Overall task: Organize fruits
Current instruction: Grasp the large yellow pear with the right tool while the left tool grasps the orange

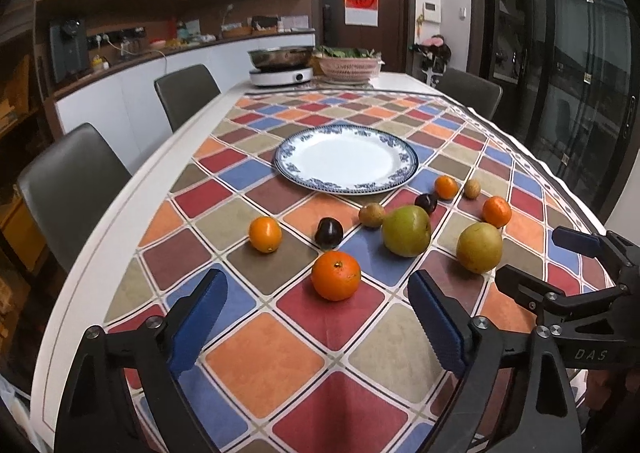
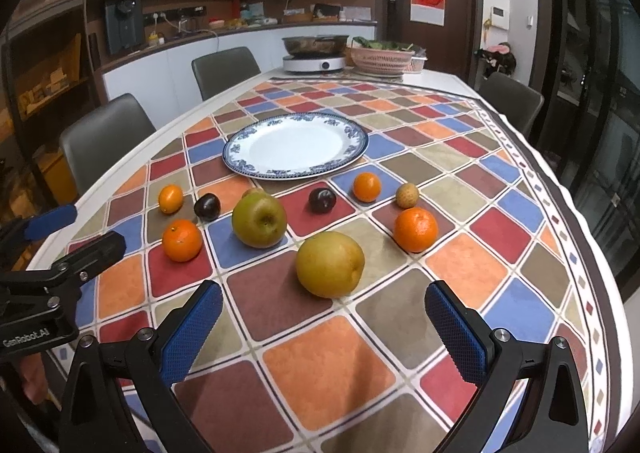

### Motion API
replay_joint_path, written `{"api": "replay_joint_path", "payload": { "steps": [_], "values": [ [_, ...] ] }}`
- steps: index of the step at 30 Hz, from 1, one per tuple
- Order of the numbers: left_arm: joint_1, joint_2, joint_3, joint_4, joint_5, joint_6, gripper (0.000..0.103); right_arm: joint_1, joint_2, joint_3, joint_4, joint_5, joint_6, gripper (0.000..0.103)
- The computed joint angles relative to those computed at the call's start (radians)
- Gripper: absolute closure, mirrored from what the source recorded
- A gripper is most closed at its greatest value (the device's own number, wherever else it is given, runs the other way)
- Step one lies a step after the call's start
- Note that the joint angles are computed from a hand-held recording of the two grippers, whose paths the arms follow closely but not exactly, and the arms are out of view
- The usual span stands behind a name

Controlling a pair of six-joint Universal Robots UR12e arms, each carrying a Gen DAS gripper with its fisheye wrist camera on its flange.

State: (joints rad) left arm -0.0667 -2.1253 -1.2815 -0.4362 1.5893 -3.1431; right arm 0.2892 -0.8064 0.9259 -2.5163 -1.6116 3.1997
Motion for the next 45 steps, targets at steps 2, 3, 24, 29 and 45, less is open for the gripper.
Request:
{"api": "replay_joint_path", "payload": {
  "steps": [2,3,24,29,45],
  "values": [
    [0.002,-0.011,0.019,-0.027,-0.014,0.003,0.016,-0.002,0.013,-0.023,0.022,0.006,-0.001,0.002],
    [0.003,-0.016,0.028,-0.039,-0.018,0.005,0.016,-0.002,0.019,-0.034,0.031,0.007,-0.001,0.002],
    [0.013,-0.106,0.165,-0.254,-0.088,0.037,0.042,-0.016,0.126,-0.227,0.243,0.068,-0.013,0.028],
    [0.014,-0.111,0.172,-0.276,-0.102,0.041,0.052,-0.018,0.133,-0.238,0.268,0.073,-0.007,0.035],
    [0.012,-0.121,0.179,-0.273,-0.098,0.061,0.062,-0.022,0.141,-0.248,0.287,0.091,-0.007,0.050]
  ]
}}
